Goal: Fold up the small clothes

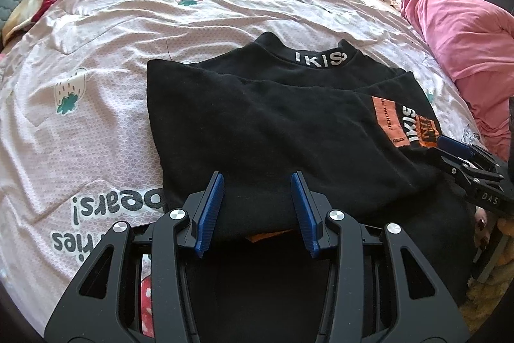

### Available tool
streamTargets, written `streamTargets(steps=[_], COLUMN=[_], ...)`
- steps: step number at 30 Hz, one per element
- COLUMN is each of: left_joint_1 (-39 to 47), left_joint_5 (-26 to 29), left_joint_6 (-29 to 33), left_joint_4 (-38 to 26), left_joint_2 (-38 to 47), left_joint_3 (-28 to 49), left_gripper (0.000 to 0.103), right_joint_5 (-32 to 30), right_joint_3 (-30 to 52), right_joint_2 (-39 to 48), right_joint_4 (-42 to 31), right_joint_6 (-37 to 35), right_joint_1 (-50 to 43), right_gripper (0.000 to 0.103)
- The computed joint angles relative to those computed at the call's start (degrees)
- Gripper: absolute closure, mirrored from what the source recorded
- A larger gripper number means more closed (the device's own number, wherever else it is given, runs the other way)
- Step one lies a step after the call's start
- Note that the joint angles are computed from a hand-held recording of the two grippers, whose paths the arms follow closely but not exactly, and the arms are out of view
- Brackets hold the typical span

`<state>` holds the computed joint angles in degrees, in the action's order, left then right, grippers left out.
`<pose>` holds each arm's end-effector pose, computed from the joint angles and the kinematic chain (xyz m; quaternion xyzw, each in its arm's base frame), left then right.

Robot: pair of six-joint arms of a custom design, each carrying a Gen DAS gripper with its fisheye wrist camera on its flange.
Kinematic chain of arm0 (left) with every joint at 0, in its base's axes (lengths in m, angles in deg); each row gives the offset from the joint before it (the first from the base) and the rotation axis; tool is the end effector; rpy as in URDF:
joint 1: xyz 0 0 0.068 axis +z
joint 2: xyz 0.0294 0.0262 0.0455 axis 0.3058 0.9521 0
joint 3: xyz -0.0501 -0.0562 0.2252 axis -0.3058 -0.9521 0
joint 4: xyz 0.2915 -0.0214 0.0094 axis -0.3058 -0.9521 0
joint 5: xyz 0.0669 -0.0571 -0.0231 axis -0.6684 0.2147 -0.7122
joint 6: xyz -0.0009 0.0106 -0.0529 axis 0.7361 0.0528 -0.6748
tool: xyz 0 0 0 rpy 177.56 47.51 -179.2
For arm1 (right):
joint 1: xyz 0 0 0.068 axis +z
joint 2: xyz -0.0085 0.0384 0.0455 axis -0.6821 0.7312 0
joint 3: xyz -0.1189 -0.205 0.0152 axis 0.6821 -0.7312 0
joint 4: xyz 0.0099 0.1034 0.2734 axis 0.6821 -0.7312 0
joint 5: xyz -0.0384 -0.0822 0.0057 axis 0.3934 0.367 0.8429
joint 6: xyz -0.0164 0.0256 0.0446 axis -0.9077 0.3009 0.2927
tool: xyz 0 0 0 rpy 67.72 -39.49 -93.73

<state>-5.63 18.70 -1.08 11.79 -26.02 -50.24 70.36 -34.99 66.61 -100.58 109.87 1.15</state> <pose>0.1978 -0.0876 0.1026 0.0853 0.9548 -0.1127 0.2615 0.1913 0.1744 0.1078 -0.0539 0.9457 0.1022 0.3037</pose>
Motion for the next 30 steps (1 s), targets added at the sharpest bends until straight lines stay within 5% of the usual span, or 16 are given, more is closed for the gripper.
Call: streamTargets(steps=[6,21,30], left_joint_1=[-0.1,-4.0,-6.3], left_joint_5=[-0.2,-5.0,-7.1], left_joint_6=[-0.2,-2.5,-4.0], left_joint_4=[-3.3,-11.5,-14.7], left_joint_2=[-6.9,-20.9,-25.9], left_joint_3=[-1.0,-1.2,-1.7], left_gripper=[0.066,0.012,0.010], right_joint_5=[1.0,5.8,7.3], right_joint_3=[-1.2,-3.6,-4.6], right_joint_2=[-5.0,-15.1,-20.2], right_joint_4=[-1.4,-4.4,-5.9], right_joint_6=[1.3,2.8,2.9], right_joint_1=[1.3,4.7,6.5], right_gripper=[0.021,0.006,0.006])
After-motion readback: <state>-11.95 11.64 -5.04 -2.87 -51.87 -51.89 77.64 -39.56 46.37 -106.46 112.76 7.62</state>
